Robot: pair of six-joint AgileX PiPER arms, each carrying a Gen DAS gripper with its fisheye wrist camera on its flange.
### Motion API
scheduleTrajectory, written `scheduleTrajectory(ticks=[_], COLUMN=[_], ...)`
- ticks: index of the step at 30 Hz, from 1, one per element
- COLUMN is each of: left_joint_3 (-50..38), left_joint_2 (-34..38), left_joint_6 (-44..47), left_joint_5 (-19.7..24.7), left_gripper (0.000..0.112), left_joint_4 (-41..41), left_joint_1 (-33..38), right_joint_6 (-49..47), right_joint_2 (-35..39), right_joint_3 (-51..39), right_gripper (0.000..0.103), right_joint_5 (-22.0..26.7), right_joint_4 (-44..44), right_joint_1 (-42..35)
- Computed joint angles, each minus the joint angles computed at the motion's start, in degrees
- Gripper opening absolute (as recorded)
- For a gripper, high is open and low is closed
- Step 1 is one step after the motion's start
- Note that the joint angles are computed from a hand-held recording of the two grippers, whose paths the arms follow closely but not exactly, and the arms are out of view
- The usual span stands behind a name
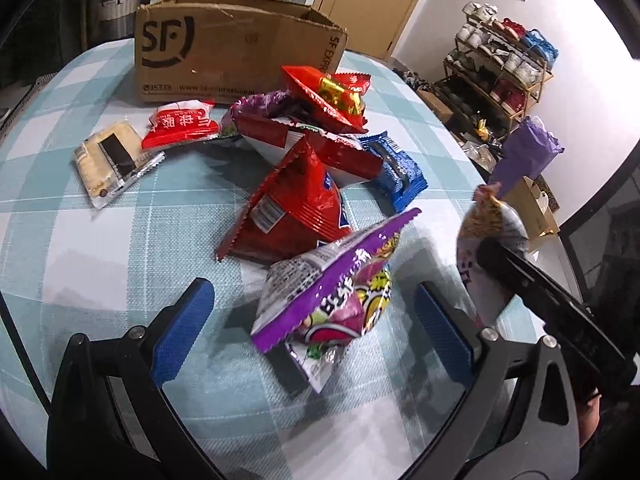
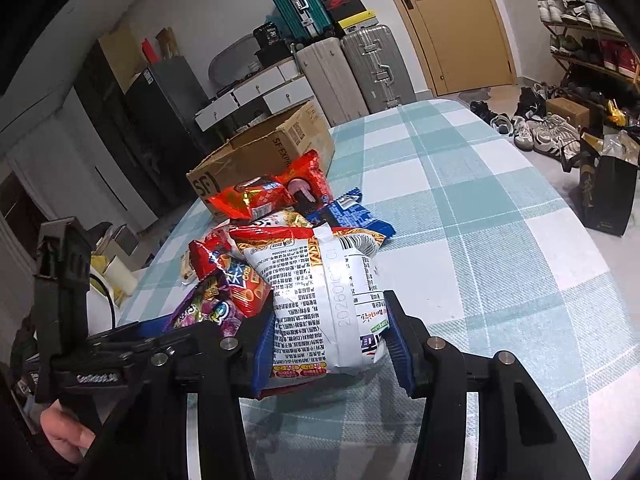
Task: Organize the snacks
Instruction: 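Grasp the purple candy bag with the left gripper while the right gripper holds the white bag, then carry both bags over the cardboard box and open both grippers to drop them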
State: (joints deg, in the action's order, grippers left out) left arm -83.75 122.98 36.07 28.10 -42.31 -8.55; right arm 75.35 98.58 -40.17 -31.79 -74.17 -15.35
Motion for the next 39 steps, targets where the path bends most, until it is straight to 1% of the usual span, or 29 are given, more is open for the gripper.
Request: scheduleTrajectory(ticks=[2, 4, 5, 6, 7, 8, 9, 10, 12, 14, 18, 22, 23, 24, 26, 27, 28, 30, 31, 33, 35, 39], left_joint_3=[-1.60, -3.53, -4.57, -4.84, -6.21, -7.52, -8.18, -8.22, -8.36, -8.98, -11.08, -12.10, -11.33, -8.26, -7.07, -4.54, -4.30, -2.41, -2.38, 0.77, 2.59, 4.23], left_joint_2=[1.18, 2.40, 3.07, 3.18, 4.09, 5.07, 5.68, 5.82, 5.81, 6.36, 7.64, 7.91, 7.51, 6.05, 4.94, 3.20, 2.89, 0.31, -0.07, -2.33, -4.36, -7.31], left_joint_6=[-1.35, -4.53, -5.63, -5.91, -6.62, -6.29, -3.85, -1.40, -1.15, 0.51, -0.62, -1.51, -0.52, 2.29, 2.75, 4.98, 5.26, 6.82, 6.78, 10.26, 12.53, 13.80], left_joint_5=[0.00, -0.08, 0.30, 0.82, 2.06, 3.85, 5.75, 6.63, 6.13, 6.20, 7.04, 6.17, 5.40, 5.01, 3.90, 3.82, 3.47, 5.15, 5.13, 5.10, 6.02, 7.33], left_gripper=[0.099, 0.097, 0.091, 0.084, 0.078, 0.061, 0.050, 0.044, 0.040, 0.036, 0.035, 0.034, 0.034, 0.034, 0.034, 0.034, 0.034, 0.034, 0.034, 0.034, 0.034, 0.034], left_joint_4=[0.79, 3.53, 4.40, 4.59, 4.97, 4.27, 1.76, -0.88, -0.38, -1.69, -1.71, -0.82, -1.70, -3.56, -3.89, -5.17, -5.60, -6.03, -6.11, -8.40, -9.73, -10.31], left_joint_1=[-0.82, -1.77, -2.07, -1.98, -1.99, -1.75, -0.79, -0.40, -0.97, -1.22, -1.46, -2.40, -2.37, -1.75, -2.11, -1.06, -1.12, 1.11, 1.31, 2.96, 4.90, 7.10], right_joint_6=[-0.30, -0.20, -0.14, -0.22, -0.28, -0.31, -0.36, -0.32, -0.12, 0.46, 1.16, 1.62, 1.97, 2.19, 2.69, 2.95, 3.15, 3.93, 4.39, 5.69, 6.79, 9.73], right_joint_2=[-0.05, 0.00, -0.08, -0.17, -0.33, -0.43, -0.53, -0.55, -0.59, -0.71, -1.29, -2.13, -2.39, -2.38, -3.04, -3.48, -3.77, -4.69, -5.01, -5.87, -6.16, -7.28], right_joint_3=[0.24, 0.39, 0.48, 0.57, 0.72, 0.80, 0.88, 0.90, 0.95, 0.98, 1.17, 1.33, 1.35, 1.24, 1.34, 1.41, 1.44, 1.48, 1.43, 1.17, 0.55, -0.77], right_gripper=[0.049, 0.049, 0.049, 0.049, 0.049, 0.049, 0.049, 0.049, 0.049, 0.049, 0.049, 0.049, 0.049, 0.049, 0.049, 0.049, 0.049, 0.049, 0.049, 0.049, 0.049, 0.049], right_joint_5=[-0.07, -0.36, -0.44, -0.54, -0.65, -0.68, -0.70, -0.73, -0.90, -1.03, -1.03, -0.76, -0.64, -0.73, -0.56, -0.46, -0.49, -0.19, -0.19, 0.15, 0.42, 1.43], right_joint_4=[-0.05, -0.20, -0.27, -0.28, -0.29, -0.32, -0.34, -0.40, -0.55, -1.04, -1.53, -1.74, -1.90, -2.11, -2.45, -2.65, -2.88, -3.54, -4.09, -5.14, -6.07, -8.44], right_joint_1=[-0.31, -0.64, -0.73, -0.89, -1.00, -1.05, -1.12, -1.16, -1.21, -1.24, -1.08, -0.64, -0.44, -0.44, -0.05, 0.18, 0.28, 1.00, 1.13, 2.10, 2.94, 5.66])
